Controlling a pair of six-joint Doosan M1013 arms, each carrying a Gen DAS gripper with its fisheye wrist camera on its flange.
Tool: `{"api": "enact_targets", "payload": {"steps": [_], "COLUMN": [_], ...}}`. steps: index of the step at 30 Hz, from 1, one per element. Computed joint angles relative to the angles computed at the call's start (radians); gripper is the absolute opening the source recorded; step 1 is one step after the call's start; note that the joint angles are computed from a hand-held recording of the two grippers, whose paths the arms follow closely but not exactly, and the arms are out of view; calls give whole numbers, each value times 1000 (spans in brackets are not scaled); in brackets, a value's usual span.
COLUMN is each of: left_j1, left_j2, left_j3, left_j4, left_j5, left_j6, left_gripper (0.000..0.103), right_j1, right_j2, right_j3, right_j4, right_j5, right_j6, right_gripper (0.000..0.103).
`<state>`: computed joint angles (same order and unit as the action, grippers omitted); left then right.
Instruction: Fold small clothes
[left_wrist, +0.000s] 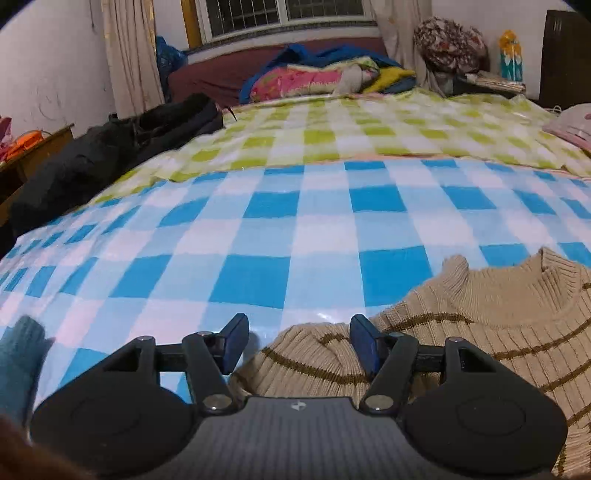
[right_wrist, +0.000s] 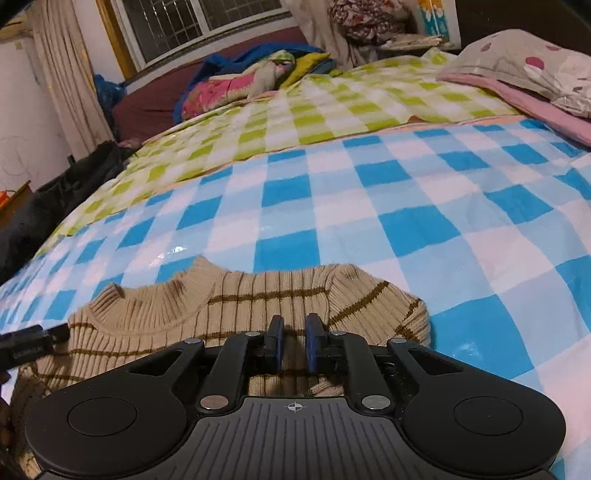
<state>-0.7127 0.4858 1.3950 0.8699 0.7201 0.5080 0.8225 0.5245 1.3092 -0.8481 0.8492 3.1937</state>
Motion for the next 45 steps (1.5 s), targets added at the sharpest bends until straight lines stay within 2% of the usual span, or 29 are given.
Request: {"api": "enact_targets", "payload": {"steps": [6, 13, 16, 19, 21, 23, 26, 32, 37, 40, 45], "left_j1": [-9, -33, -49, -67, -78, -82, -76, -84, -112, -138, -177], "left_j2": [-47, -170, -201, -197, -197, -198, -209, -261, -332, -378, -452], "left_j3": [48, 201, 248, 261, 274, 271, 275, 332, 410, 454, 518], "left_j4": [87, 126, 99, 59, 115, 116, 93, 56, -17, -38, -166], "left_j5": [-10, -87, -105, -81, -76, -69, -78, -79, -100, -107, -112], "left_j6": [-75, -165, -123, -26, -64, -67, -75, -99, -80, -77, -11], "left_gripper": [66, 66, 66, 67, 67, 67, 67, 67, 67, 67, 67], "right_j1": [34, 99, 116, 107, 107, 109, 101, 130, 176, 213, 277], "right_j2": [-50, -100, -101, -101, -107, -102, -89, -117, -155, -175, -209], "right_j3": [49, 110, 125, 132, 142, 135, 125, 145, 182, 201, 231], "right_j4": [-90, -106, -111, -42, -51, -53, -14, -39, -24, -12, 29], "right_j5": [-20, -58, -28, -20, -25, 0, 19, 12, 3, 16, 61], "right_j6": [79, 81, 108, 115, 133, 104, 50, 100, 101, 99, 107], "right_gripper": [18, 19, 26, 26, 26, 26, 26, 27, 27, 27, 27]}}
